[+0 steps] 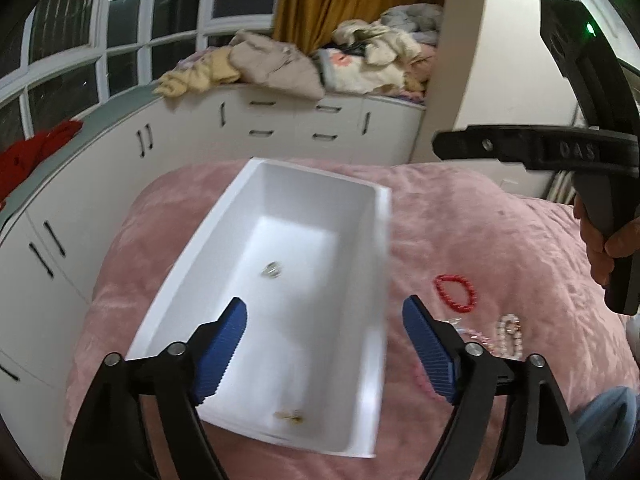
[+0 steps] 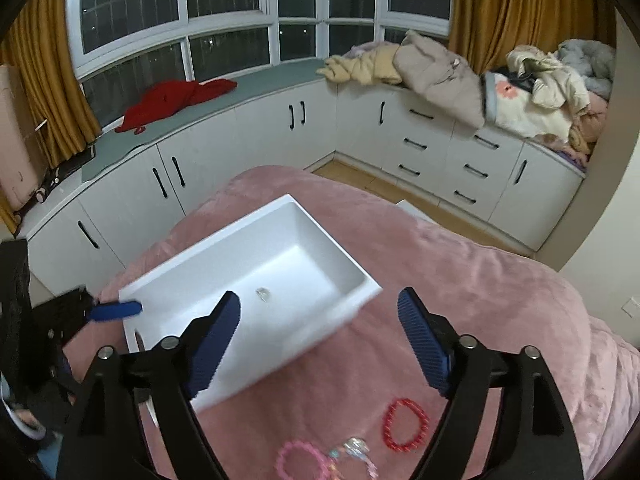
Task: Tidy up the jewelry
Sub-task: 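Move both open tools back over the bracelets on the bedspread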
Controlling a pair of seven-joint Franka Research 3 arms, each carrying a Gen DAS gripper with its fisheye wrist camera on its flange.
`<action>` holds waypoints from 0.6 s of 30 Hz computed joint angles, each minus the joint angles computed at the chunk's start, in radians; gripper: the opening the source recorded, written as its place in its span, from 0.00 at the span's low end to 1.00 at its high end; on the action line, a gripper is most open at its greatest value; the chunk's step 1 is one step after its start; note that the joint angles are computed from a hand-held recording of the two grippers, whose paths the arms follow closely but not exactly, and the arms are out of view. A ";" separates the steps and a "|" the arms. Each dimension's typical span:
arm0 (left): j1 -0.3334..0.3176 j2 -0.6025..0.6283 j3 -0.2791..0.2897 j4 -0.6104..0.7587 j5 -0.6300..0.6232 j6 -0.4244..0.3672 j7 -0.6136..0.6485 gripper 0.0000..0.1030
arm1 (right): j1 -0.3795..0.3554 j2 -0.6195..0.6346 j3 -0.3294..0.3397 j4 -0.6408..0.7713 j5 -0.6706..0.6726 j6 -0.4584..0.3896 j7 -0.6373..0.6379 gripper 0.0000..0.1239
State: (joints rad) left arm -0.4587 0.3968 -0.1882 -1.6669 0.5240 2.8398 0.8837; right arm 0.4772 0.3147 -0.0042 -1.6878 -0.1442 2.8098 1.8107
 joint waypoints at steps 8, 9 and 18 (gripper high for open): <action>-0.117 -0.002 0.066 0.012 0.190 0.071 -0.146 0.91 | -0.023 -0.226 -0.037 -0.377 -0.211 0.196 0.119 0.75; -0.134 0.000 0.080 0.017 0.223 0.075 -0.173 0.92 | -0.034 -0.240 -0.031 -0.407 -0.229 0.211 0.137 0.75; -0.179 0.070 0.059 0.054 0.304 0.063 -0.191 0.92 | -0.140 -0.294 0.015 -0.588 -0.482 0.265 0.437 0.76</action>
